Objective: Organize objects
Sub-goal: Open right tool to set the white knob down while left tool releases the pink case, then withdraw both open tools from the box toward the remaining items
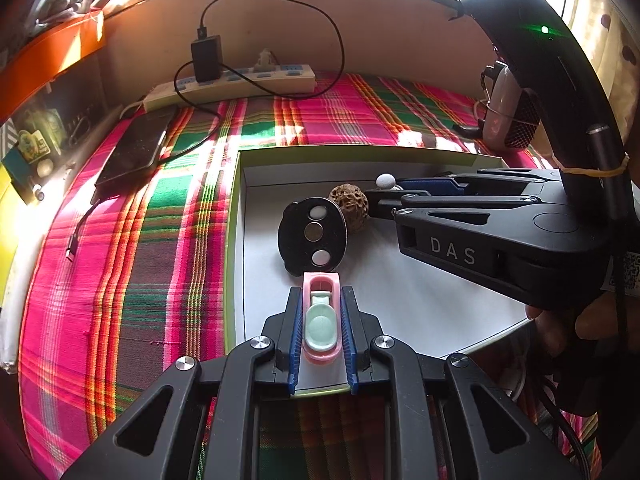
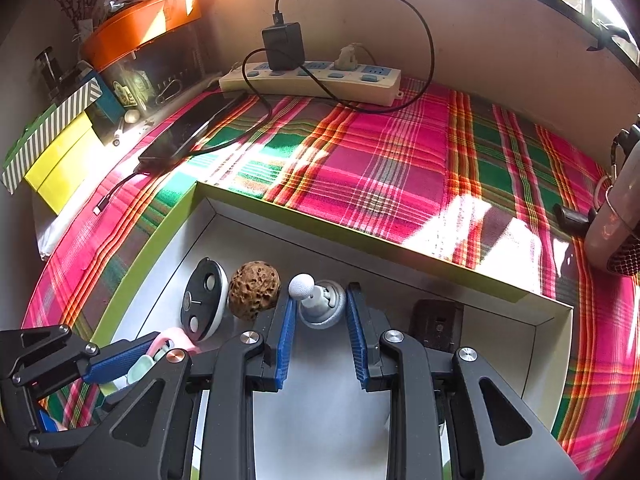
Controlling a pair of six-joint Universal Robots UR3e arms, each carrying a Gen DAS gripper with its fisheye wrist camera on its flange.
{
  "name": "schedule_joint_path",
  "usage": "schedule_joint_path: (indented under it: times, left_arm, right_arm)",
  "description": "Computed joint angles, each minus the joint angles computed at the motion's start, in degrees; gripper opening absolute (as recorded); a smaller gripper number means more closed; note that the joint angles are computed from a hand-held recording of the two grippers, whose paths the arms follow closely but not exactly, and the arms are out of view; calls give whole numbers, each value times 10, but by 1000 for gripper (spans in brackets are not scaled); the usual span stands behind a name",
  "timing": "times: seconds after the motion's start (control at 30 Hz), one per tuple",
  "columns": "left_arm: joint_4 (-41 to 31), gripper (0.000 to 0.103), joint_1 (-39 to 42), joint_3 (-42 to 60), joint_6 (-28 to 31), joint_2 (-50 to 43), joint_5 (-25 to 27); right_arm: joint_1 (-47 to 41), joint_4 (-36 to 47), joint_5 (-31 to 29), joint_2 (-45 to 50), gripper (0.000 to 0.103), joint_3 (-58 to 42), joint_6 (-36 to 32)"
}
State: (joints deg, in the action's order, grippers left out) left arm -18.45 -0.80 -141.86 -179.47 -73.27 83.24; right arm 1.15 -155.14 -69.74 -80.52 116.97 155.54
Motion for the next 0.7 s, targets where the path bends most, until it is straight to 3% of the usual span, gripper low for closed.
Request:
schedule_joint_path:
  times: [0.2,0.7]
  left_arm:
    - [0,16,0,0,0,1,0]
    - [-3,27,-4,-4,-1,14,3]
  right_arm:
    - [-1,-9,-3,-2,35,5,6]
    - [-10,-23,-1,-43,35,39,10]
